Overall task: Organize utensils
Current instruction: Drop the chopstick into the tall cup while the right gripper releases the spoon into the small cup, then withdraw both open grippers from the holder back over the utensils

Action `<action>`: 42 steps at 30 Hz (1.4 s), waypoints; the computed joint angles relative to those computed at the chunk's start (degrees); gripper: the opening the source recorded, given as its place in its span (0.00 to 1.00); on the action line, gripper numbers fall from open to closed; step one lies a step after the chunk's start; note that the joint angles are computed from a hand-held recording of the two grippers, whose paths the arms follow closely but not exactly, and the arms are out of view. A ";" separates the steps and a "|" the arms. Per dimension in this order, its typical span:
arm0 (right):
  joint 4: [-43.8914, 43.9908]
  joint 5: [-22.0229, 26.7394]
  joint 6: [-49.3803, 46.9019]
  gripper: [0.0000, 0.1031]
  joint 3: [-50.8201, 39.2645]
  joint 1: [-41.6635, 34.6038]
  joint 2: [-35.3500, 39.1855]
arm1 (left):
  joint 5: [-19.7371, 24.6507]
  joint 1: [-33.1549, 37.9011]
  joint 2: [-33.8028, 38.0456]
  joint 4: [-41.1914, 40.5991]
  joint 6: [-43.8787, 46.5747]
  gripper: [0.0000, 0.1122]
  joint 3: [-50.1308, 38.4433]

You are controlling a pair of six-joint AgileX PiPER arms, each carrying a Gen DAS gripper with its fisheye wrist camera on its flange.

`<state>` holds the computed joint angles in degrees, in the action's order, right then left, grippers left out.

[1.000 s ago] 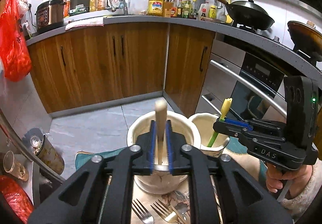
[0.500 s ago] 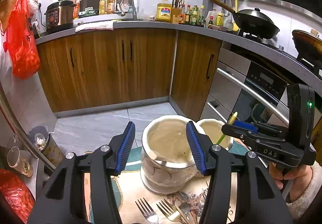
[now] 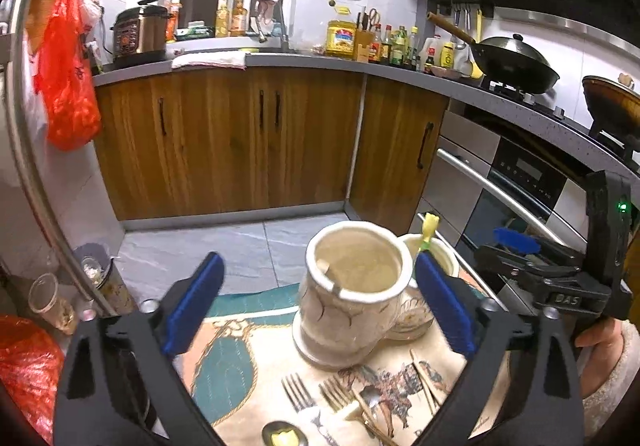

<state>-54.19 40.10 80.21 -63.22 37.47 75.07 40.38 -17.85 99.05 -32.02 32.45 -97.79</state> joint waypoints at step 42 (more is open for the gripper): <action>7.25 10.62 1.41 0.93 -4.37 21.67 15.09 | -4.55 10.36 -12.61 1.27 3.84 0.87 33.10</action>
